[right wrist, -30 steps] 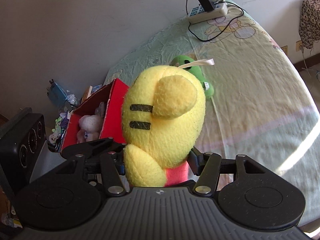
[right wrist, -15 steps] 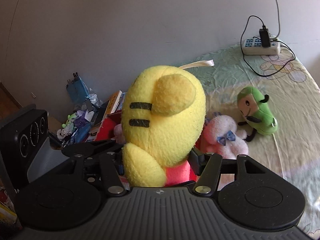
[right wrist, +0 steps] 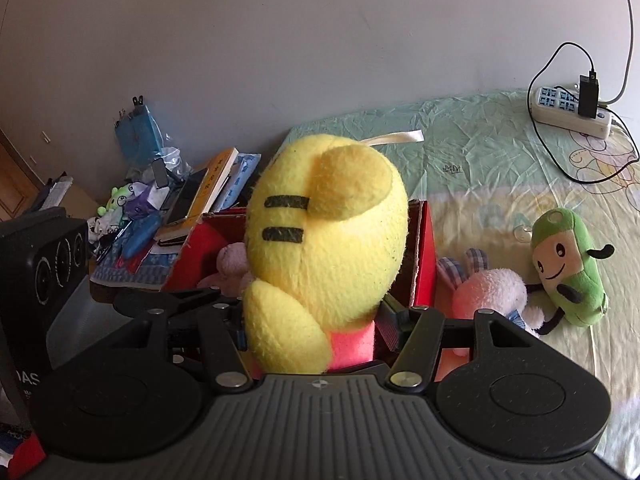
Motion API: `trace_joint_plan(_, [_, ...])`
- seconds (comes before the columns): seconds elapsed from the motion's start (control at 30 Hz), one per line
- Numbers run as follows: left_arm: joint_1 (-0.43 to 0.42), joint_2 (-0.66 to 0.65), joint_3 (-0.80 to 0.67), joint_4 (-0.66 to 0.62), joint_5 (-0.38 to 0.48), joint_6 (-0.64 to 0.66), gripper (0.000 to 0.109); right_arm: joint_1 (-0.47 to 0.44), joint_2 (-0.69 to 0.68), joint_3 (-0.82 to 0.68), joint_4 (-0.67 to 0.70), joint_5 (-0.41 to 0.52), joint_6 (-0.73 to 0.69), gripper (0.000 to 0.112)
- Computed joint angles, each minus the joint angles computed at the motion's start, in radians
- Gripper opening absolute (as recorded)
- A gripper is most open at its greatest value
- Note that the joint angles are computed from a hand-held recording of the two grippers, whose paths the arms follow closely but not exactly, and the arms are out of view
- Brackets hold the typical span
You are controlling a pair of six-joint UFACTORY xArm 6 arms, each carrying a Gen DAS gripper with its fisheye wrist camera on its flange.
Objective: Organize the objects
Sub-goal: 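Lift the yellow tiger with the right gripper and carry it over the red box, then lower the yellow tiger into the box beside the white bunny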
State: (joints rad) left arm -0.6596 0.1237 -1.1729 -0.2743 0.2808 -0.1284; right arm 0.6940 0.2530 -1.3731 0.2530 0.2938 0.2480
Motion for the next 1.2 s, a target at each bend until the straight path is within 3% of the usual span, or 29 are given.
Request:
trace_joint_plan(0.37, [0.039,0.103,-0.068,-0.295,0.059,0.215,0.080,-0.011,0.167,-0.229,-0.142,0.208,0.085,0.062])
trace_joint_plan(0.57, [0.059,0.151,-0.105,-0.352,0.111,0.258,0.080,-0.012,0.237,-0.320,-0.171,0.291,0.109,0.064])
trace_joint_plan(0.87, [0.066,0.166,-0.120,-0.321,0.119,0.275,0.086,-0.016,0.188,-0.237,-0.156,0.214,0.137,0.065])
trace_joint_plan(1.1, [0.060,0.145,-0.095,-0.309,0.100,0.274,0.088,-0.018,0.123,-0.138,-0.215,0.093,0.220,0.064])
trace_joint_plan(1.2, [0.056,0.115,-0.066,-0.265,0.086,0.248,0.088,-0.020,0.091,-0.079,-0.266,-0.005,0.284,0.058])
